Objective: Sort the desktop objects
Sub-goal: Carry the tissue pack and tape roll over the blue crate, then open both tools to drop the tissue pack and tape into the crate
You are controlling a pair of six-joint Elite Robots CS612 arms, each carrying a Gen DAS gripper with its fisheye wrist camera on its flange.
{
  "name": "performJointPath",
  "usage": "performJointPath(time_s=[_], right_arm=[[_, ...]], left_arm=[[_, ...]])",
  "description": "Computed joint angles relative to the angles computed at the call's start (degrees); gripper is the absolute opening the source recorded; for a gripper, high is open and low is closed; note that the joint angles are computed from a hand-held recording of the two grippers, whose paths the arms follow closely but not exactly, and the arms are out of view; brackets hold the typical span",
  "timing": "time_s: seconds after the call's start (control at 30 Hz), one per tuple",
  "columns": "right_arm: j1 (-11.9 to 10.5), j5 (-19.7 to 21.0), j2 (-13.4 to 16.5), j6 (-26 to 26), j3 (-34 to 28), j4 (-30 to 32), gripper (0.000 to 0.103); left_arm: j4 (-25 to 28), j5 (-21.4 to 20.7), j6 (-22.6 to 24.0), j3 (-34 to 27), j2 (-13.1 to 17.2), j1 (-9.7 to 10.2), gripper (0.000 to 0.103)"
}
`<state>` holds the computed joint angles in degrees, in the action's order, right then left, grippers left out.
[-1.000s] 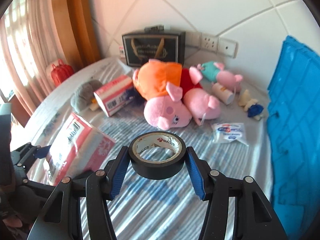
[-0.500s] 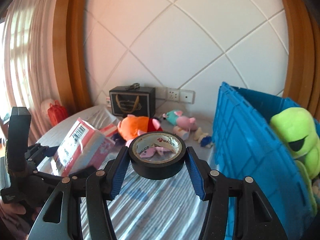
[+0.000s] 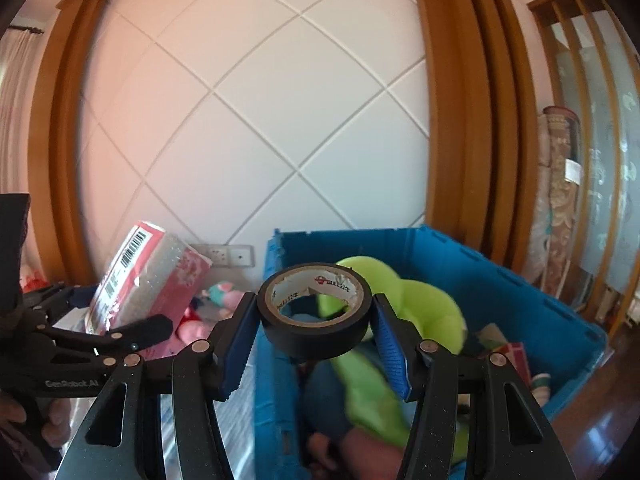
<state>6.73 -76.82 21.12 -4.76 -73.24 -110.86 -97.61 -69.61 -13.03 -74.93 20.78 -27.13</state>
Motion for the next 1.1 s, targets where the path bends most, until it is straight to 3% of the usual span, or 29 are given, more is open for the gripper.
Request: performJointPath(time_s=[0.17,0.3,0.53,0.73,1.1], right_arm=[[-2.41,-2.61,-0.21,0.62,0.45,-0.66,0.056],[-4.18,-3.63,-0.45,-0.65,1.19,-0.45,0.056],[-6.26,-4.17,-1.99,-1.85,4.84,-0.06,0.056],[-6.92,-5.54,-3.13,-3.75,8.19,1.60,0.056],[-7.37,-7.01,-3.62,-4.30,10.47,4.89,0.056]], left_arm=[[-2.13,-3.42,1.11,7.14,-3.35,-1.61,0.093],[-2.58,-3.69,1.64,12.62,-5.86,-2.90,0.093],[0.09,-4.66,0.02,19.66,-9.48,-3.72,0.093],[3.75,-5.72,-1.87,22.24,-10.96,-3.77,0.093],[2.71,-1.87,-0.40,22.19,-10.95,-4.85,0.093]])
